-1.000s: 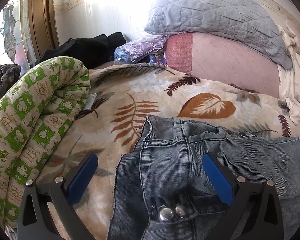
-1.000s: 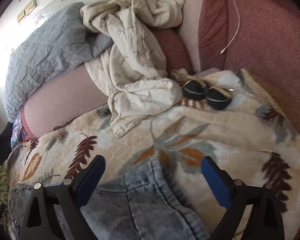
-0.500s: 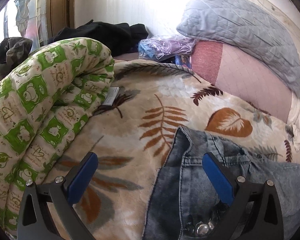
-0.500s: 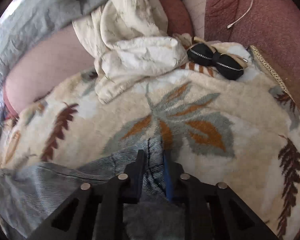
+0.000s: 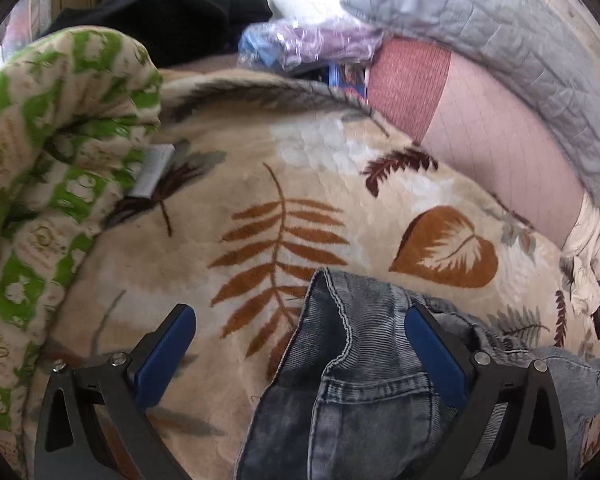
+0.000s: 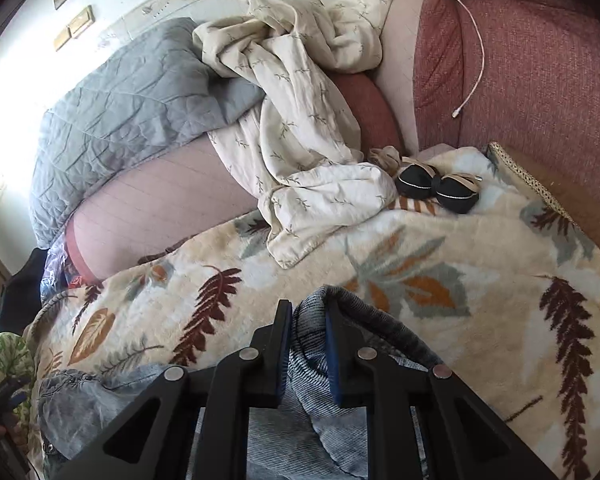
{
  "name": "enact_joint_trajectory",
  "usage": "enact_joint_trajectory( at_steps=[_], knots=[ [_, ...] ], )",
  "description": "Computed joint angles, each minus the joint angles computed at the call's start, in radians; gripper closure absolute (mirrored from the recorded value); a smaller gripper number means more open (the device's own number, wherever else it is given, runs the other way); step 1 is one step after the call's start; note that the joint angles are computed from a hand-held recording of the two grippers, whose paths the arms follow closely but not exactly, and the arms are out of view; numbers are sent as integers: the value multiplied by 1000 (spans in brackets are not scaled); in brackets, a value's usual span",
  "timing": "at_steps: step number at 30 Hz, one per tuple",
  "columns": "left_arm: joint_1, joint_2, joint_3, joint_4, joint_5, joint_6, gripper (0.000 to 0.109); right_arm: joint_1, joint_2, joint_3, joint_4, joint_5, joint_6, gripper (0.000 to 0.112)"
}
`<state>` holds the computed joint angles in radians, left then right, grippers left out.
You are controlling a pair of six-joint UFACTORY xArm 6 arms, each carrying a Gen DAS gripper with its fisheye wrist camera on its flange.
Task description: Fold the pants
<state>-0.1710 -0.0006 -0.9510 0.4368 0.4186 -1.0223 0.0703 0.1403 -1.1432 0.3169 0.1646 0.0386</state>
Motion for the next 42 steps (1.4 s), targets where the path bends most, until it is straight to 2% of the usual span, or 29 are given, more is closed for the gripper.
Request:
enact_joint_trajectory(
  at_steps=[3, 6, 8, 9, 10, 13, 15, 19, 23, 29, 31, 34, 38, 42],
  knots=[
    [5, 42, -10, -127, -41, 94, 6, 0, 17, -7, -29, -7, 17, 96],
    [5, 79, -35, -180, -54, 146, 6, 0, 32, -14, 12, 4, -12, 96],
    [2, 96, -49, -222, -57, 194, 15, 0, 39, -18, 36, 10, -28, 96],
    [0, 109, -60, -261, -52, 234, 27, -1, 42, -19, 18, 11, -16, 96],
    [1, 121, -73, -292, -38, 265, 45, -2, 43, -17, -2, 6, 1, 96],
    [2, 137, -87, -223, -33, 226, 68, -1, 47, -19, -12, 2, 11, 96],
    [1, 134, -72, -298, -77, 292, 89, -1, 50, -19, -38, -1, 32, 96],
    [2, 106, -35, -241, -140, 244, 92, -2, 50, -14, -62, -15, 61, 96],
    [6, 68, 4, -181, -222, 185, 93, 0, 37, -6, 23, -40, 2, 96],
    [-1, -31, 67, -118, -299, 113, 93, 4, 12, -20, 367, -40, -246, 96],
    [-5, -77, 91, -45, -312, 33, 93, 3, 2, -29, 479, -34, -330, 96],
    [-11, -135, 116, 63, -327, -95, 93, 0, -19, -26, 568, -44, -397, 96],
    [-17, -231, 156, 228, -298, -259, 93, -10, -57, -20, 738, -49, -521, 96],
    [-24, -330, 209, 343, -269, -371, 94, -28, -97, -9, 892, -52, -628, 96]
  ],
)
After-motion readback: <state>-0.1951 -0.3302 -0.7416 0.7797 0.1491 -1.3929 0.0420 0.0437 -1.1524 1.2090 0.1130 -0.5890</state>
